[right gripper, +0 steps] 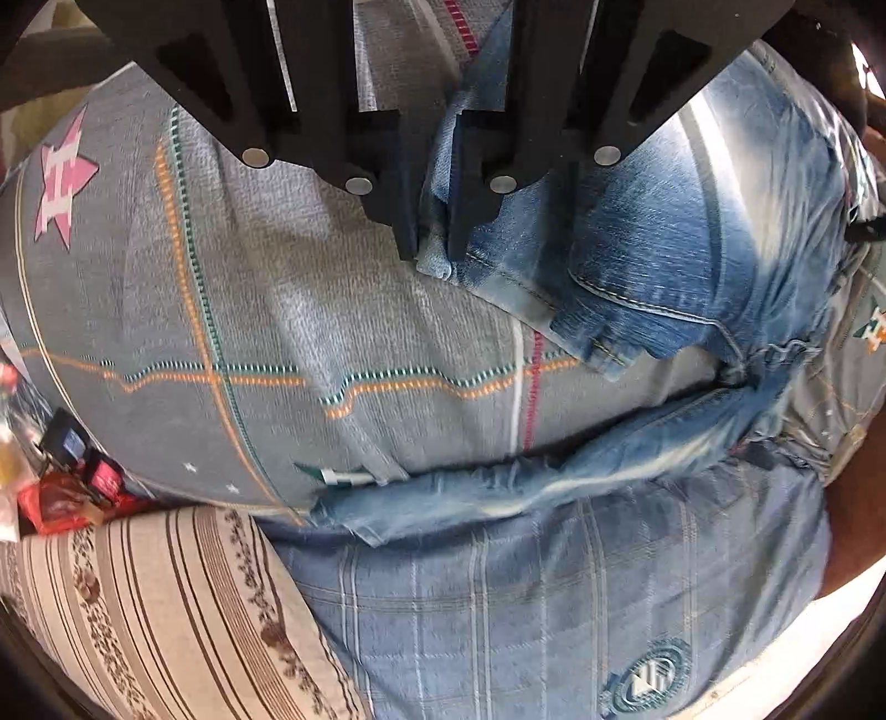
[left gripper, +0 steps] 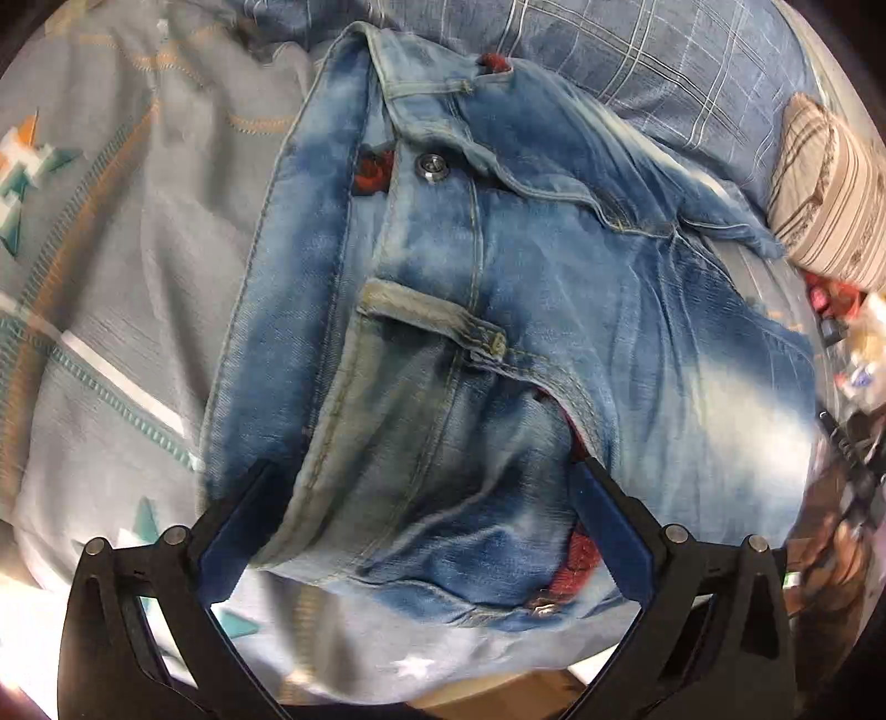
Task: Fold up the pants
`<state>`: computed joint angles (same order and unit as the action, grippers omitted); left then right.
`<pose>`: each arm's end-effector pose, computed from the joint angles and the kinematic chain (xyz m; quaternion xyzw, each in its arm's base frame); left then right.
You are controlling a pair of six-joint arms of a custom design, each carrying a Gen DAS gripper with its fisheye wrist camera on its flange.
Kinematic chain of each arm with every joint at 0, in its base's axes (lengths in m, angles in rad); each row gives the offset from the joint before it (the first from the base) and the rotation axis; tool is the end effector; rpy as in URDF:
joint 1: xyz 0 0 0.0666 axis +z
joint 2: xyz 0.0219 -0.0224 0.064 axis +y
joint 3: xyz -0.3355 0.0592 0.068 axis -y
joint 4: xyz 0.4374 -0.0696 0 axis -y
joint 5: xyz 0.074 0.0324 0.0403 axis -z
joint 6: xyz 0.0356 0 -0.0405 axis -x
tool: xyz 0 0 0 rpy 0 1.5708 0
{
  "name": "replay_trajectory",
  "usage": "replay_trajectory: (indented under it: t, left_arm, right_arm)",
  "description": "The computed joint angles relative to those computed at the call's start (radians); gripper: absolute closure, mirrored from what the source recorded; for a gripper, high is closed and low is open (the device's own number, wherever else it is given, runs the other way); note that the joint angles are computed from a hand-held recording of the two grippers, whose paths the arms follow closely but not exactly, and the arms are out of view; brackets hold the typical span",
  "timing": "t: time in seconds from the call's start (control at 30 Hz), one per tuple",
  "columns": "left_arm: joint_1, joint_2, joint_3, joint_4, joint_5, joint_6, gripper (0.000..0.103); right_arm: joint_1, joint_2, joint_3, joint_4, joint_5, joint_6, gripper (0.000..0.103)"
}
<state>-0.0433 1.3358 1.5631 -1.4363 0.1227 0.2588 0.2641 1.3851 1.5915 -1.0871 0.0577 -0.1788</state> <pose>0.4739 -0.0253 0.4690 -0.0946 0.9773 -0.0866 0.1685 0.5069 0.1345 0.4779 -0.0304 0.9402 0.0478 0.3358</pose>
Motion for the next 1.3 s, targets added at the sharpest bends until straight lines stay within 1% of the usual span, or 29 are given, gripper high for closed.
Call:
replay_trajectory:
  t: [0.03, 0.07, 0.1, 0.13, 0.17, 0.23, 0.27, 0.3, 0.37, 0.43, 0.47, 0.5, 0.53, 0.67, 0.7, 0.73, 0.77, 0.8, 0.83, 0.87, 0.9, 0.97, 1.03, 1.1, 1.13, 1.17, 1.23, 1.27, 1.3]
  left_arm:
    - [-0.009, -0.012, -0.011, 0.023, -0.012, 0.0, 0.006]
    - [-0.016, -0.018, -0.014, 0.028, -0.012, -0.002, 0.014]
    - [-0.021, -0.026, -0.015, 0.03, -0.009, 0.004, 0.036]
    - [-0.021, -0.031, -0.009, 0.023, 0.021, 0.011, 0.05]
    - [-0.023, -0.036, -0.003, 0.018, 0.023, 0.023, 0.055]
    - [-0.018, -0.051, 0.01, 0.017, 0.023, 0.049, 0.073]
    - [-0.011, -0.062, 0.004, 0.024, 0.031, 0.065, 0.074]
    - [-0.005, -0.071, -0.001, 0.031, 0.034, 0.078, 0.074]
    - [0.004, -0.062, 0.002, 0.034, 0.013, 0.088, 0.074]
    - [0.007, -0.061, -0.016, 0.022, 0.02, 0.085, 0.074]
    - [0.006, -0.059, -0.028, 0.013, 0.036, 0.092, 0.074]
    - [0.003, -0.059, -0.033, 0.005, 0.04, 0.096, 0.074]
    - [-0.005, -0.058, -0.036, -0.002, 0.031, 0.098, 0.074]
    - [-0.011, -0.072, -0.03, -0.012, 0.007, 0.074, 0.073]
    - [-0.009, -0.075, -0.021, -0.011, 0.003, 0.066, 0.072]
    - [-0.004, -0.073, -0.005, -0.009, -0.003, 0.063, 0.065]
    - [-0.002, -0.068, 0.01, 0.0, -0.015, 0.065, 0.061]
    - [0.002, -0.066, 0.02, 0.01, -0.028, 0.064, 0.048]
    - [0.008, -0.042, 0.048, 0.023, -0.038, 0.062, 0.037]
    - [0.011, -0.029, 0.066, 0.033, -0.049, 0.064, 0.035]
    - [0.017, -0.008, 0.092, 0.04, -0.052, 0.065, 0.034]
    - [0.03, 0.061, 0.165, 0.038, -0.022, 0.075, 0.03]
    - [0.042, 0.147, 0.25, 0.017, 0.012, 0.093, 0.029]
    - [0.041, 0.244, 0.343, -0.011, 0.029, 0.132, 0.029]
    - [0.042, 0.278, 0.375, -0.023, 0.04, 0.155, 0.029]
    - [0.041, 0.309, 0.403, -0.029, 0.05, 0.177, 0.029]
    - [0.045, 0.34, 0.424, -0.027, 0.088, 0.219, 0.029]
    - [0.045, 0.346, 0.426, -0.024, 0.105, 0.23, 0.029]
    - [0.045, 0.355, 0.433, -0.018, 0.124, 0.242, 0.029]
  right_arm:
    - [-0.002, 0.001, 0.003, -0.006, -0.005, 0.017, 0.093]
    - [-0.004, 0.0, 0.003, -0.008, -0.014, 0.03, 0.094]
    - [-0.009, -0.003, 0.004, -0.008, -0.027, 0.029, 0.094]
    - [-0.017, -0.014, -0.002, 0.005, -0.043, 0.018, 0.094]
    - [-0.027, -0.034, -0.011, 0.027, -0.055, 0.013, 0.095]
    - [-0.044, -0.071, -0.019, 0.07, -0.047, 0.004, 0.095]
    - [-0.059, -0.096, -0.025, 0.093, -0.033, -0.005, 0.095]
    - [-0.073, -0.116, -0.032, 0.111, -0.019, -0.014, 0.095]
    - [-0.117, -0.143, -0.042, 0.128, 0.012, -0.033, 0.095]
    - [-0.175, -0.144, -0.054, 0.112, 0.046, -0.049, 0.095]
    - [-0.197, -0.139, -0.063, 0.099, 0.049, -0.059, 0.095]
    - [-0.218, -0.132, -0.072, 0.081, 0.047, -0.074, 0.095]
    - [-0.238, -0.124, -0.088, 0.058, 0.026, -0.096, 0.095]
    - [-0.261, -0.124, -0.14, -0.003, -0.019, -0.156, 0.093]
    - [-0.263, -0.129, -0.142, -0.013, -0.022, -0.176, 0.085]
    - [-0.263, -0.138, -0.14, -0.016, -0.015, -0.19, 0.081]
    - [-0.264, -0.142, -0.131, -0.02, -0.001, -0.193, 0.081]
    - [-0.263, -0.147, -0.113, -0.017, 0.02, -0.195, 0.076]
    - [-0.264, -0.152, -0.098, -0.001, 0.02, -0.194, 0.071]
    - [-0.269, -0.153, -0.087, 0.023, 0.01, -0.188, 0.064]
    - [-0.267, -0.145, -0.062, 0.049, -0.01, -0.181, 0.06]
    - [-0.262, -0.094, 0.014, 0.057, -0.059, -0.166, 0.06]
    - [-0.255, -0.001, 0.128, 0.044, -0.126, -0.158, 0.059]
    - [-0.252, 0.123, 0.262, 0.026, -0.188, -0.167, 0.058]
    - [-0.25, 0.177, 0.32, 0.012, -0.214, -0.18, 0.055]
    - [-0.251, 0.274, 0.426, -0.022, -0.27, -0.207, 0.05]
    - [-0.244, 0.393, 0.548, -0.057, -0.286, -0.254, 0.05]
    - [-0.24, 0.475, 0.641, -0.091, -0.295, -0.267, 0.05]
    - [-0.234, 0.534, 0.709, -0.124, -0.292, -0.277, 0.05]
